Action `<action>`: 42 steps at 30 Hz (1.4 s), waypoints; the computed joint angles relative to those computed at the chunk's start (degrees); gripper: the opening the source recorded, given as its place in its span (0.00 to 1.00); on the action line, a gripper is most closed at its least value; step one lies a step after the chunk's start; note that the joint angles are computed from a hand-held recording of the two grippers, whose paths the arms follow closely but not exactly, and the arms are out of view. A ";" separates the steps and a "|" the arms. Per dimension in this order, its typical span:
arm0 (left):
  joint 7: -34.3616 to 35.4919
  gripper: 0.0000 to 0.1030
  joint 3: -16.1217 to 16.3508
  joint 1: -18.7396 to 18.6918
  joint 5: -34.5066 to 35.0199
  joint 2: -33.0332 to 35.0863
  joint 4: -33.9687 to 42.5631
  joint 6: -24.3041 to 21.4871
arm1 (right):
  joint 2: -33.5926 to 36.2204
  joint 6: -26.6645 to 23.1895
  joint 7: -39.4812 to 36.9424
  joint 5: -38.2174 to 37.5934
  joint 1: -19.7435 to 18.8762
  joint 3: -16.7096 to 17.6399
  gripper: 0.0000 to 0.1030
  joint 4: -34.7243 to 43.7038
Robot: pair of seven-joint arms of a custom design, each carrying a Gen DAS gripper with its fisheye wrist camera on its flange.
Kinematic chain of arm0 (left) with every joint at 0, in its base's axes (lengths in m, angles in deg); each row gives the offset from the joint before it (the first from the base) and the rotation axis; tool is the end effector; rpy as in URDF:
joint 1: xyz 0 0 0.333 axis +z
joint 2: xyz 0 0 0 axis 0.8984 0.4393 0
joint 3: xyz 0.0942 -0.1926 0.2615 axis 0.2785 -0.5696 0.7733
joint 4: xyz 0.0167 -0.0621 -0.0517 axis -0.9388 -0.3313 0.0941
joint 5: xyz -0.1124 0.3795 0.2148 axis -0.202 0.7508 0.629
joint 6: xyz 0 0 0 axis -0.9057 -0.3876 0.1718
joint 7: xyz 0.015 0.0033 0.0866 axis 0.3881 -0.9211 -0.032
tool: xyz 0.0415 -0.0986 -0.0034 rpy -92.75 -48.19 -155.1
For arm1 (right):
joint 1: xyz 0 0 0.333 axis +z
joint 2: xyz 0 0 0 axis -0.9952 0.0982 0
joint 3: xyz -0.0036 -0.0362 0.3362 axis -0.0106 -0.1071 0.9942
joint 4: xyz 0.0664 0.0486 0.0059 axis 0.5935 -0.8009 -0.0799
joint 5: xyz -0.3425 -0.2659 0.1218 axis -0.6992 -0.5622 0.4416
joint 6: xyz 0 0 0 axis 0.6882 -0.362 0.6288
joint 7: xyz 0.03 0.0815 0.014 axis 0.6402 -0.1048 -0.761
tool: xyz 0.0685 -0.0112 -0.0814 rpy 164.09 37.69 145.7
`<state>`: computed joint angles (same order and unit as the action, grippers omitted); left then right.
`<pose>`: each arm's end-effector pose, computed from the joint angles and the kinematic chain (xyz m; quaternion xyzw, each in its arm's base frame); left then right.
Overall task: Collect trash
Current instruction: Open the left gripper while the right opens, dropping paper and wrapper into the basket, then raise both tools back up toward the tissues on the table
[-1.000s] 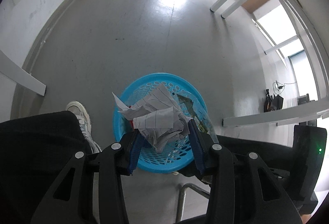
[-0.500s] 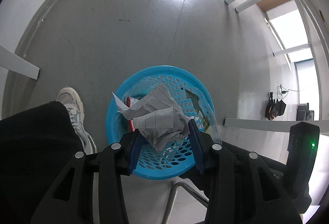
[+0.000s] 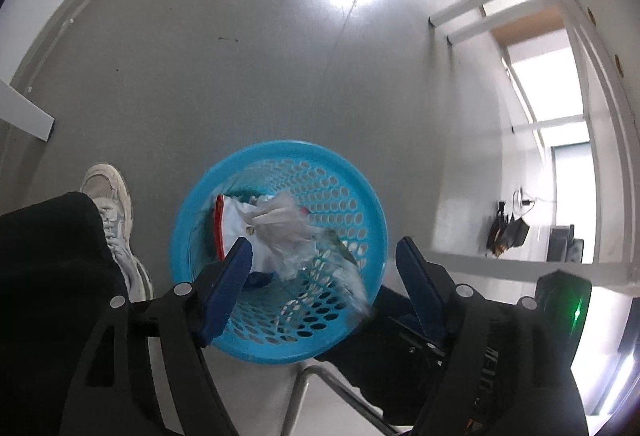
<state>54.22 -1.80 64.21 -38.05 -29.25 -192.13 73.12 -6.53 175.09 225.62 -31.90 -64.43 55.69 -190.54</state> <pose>0.6546 -0.1474 0.4628 0.5945 -0.7561 0.1948 0.1920 0.4798 0.2610 0.4596 -0.4671 0.8697 0.0994 0.1252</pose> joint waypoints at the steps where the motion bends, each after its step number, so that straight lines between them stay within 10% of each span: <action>1: -0.30 0.72 -0.01 -0.01 -0.05 0.15 0.27 -0.21 | 0.12 -0.44 0.22 -0.96 -0.08 0.21 0.42 0.37; 42: 16.69 0.76 6.82 -4.09 3.06 -21.53 -13.07 6.73 | -18.76 -12.12 11.69 -24.21 0.27 11.13 0.61 3.61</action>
<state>70.90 5.02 60.13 -35.00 -50.78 -205.20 79.85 -25.29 162.97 237.31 -56.11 -64.17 66.82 -186.94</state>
